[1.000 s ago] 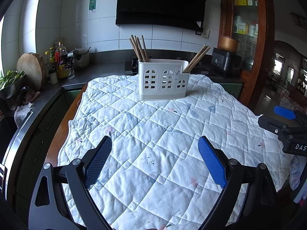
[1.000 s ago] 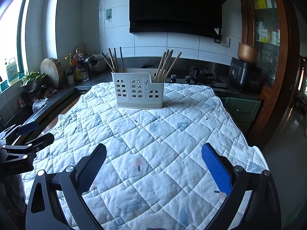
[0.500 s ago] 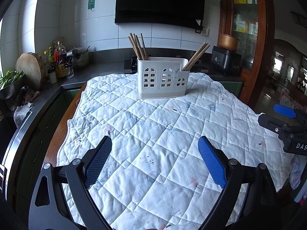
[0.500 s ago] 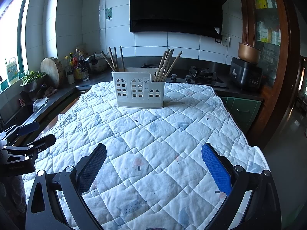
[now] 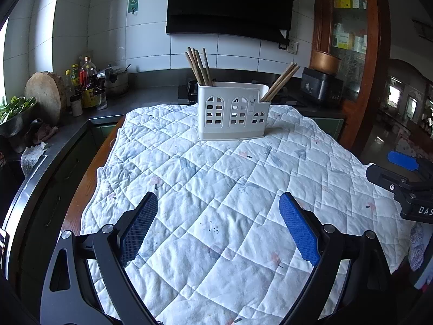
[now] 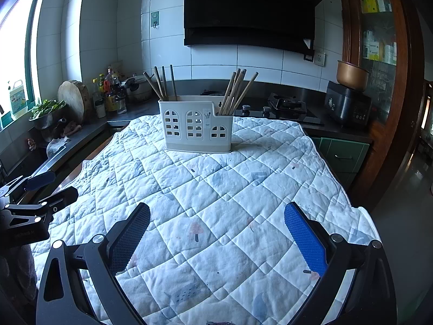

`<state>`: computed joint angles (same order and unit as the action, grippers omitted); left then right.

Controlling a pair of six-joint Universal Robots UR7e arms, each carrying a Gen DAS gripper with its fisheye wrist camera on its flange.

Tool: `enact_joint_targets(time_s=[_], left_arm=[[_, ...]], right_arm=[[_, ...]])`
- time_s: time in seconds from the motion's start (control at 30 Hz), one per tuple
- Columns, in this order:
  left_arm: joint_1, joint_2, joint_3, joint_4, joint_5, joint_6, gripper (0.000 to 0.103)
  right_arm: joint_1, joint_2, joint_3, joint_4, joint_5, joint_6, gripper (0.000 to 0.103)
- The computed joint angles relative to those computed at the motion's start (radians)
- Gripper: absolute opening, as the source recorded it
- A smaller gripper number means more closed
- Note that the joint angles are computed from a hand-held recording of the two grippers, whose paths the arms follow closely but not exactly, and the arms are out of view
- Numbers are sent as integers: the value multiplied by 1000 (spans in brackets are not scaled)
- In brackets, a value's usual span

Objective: Organize utensils

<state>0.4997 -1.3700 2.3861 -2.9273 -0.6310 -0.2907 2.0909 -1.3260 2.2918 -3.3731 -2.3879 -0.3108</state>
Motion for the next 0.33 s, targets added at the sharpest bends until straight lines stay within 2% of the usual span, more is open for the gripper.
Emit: enact_joint_targets(time_s=[0.33], left_arm=[[0, -14, -9, 43, -11, -10, 91]], right_arm=[[1, 0, 0, 0, -2, 0, 96]])
